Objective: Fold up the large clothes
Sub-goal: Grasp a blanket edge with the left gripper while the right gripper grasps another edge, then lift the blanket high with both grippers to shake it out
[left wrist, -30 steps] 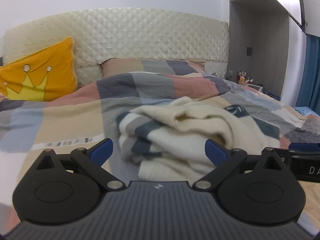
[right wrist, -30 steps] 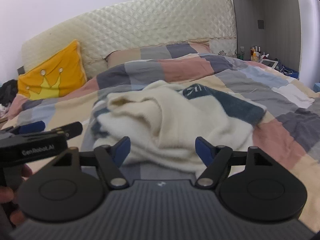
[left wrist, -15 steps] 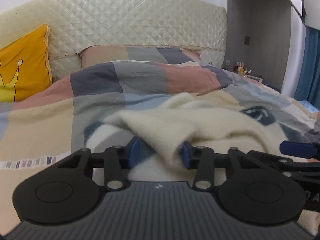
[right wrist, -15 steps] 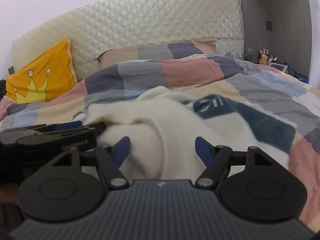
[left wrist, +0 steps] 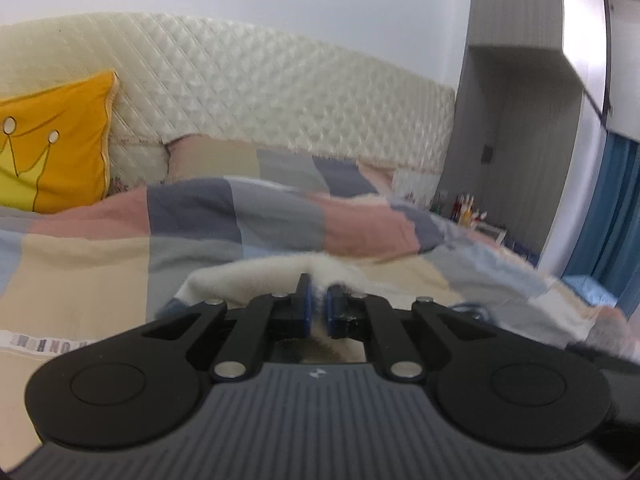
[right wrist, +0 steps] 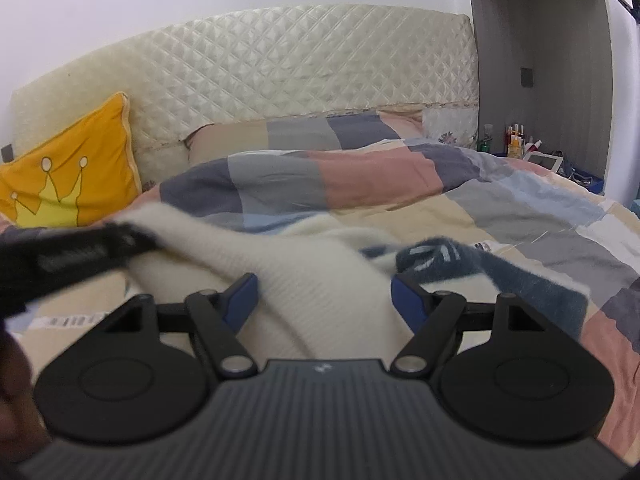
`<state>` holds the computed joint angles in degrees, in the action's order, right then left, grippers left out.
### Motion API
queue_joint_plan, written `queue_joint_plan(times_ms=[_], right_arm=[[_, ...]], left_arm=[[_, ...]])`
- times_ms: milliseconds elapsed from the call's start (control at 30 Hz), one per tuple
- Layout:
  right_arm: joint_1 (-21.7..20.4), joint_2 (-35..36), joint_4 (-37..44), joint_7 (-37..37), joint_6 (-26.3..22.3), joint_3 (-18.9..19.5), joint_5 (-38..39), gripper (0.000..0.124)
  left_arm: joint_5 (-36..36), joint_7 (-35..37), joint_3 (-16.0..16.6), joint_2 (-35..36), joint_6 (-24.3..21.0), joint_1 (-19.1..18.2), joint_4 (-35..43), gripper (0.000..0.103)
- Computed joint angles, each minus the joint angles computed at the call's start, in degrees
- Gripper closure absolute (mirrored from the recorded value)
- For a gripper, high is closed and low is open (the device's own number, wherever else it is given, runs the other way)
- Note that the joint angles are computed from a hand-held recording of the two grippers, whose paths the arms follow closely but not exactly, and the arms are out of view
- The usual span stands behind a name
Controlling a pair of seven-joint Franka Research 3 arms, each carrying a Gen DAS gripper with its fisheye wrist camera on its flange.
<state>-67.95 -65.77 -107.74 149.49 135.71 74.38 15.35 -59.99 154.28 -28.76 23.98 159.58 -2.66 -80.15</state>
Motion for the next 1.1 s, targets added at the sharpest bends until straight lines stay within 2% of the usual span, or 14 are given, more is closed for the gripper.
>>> queue_joint_plan(times_ms=[100, 200, 300, 400, 567, 700, 900, 1100], right_arm=[[0.9, -1.0, 0.9, 0.8, -2.2, -1.3, -0.5, 0.046], [1.9, -1.6, 2.3, 0.5, -5.4, -2.1, -1.1, 0.046], [2.8, -1.1, 4.2, -1.4, -8.1, -2.3, -1.1, 0.046], [3.3, -2.4, 5.4, -2.9, -8.3, -3.5, -1.4, 0.046], [2.4, -5.9, 7.8, -0.9, -10.9, -7.5, -1.5, 0.046], [2.7, -7.7, 9.0, 0.6, -14.0, -10.0, -1.8, 0.043], [3.1, -7.7, 12.0, -0.6, -22.3, -9.1, -0.2, 0.041], [8.2, -6.4, 7.0, 6.4, -23.6, -8.5, 8.2, 0.038]], left_arm=[[-4.2, 1.2, -0.4, -3.9, -2.0, 2.2, -2.3, 0.095], [-9.0, 3.4, 0.7, -7.6, -4.1, 2.9, -4.2, 0.096], [-11.9, 2.3, 2.8, -11.5, -7.2, 3.1, -6.2, 0.096], [-15.8, 3.6, 5.1, -15.9, -9.9, 3.3, -8.5, 0.096], [-21.8, 5.4, 10.0, -22.5, -14.0, 2.8, -12.5, 0.096], [-23.4, 3.4, 14.2, -26.8, -16.5, 1.5, -15.7, 0.097], [-24.4, 1.5, 19.9, -32.8, -18.7, -1.2, -20.7, 0.097], [-22.7, -0.2, 25.0, -39.1, -19.9, -4.2, -26.7, 0.097]])
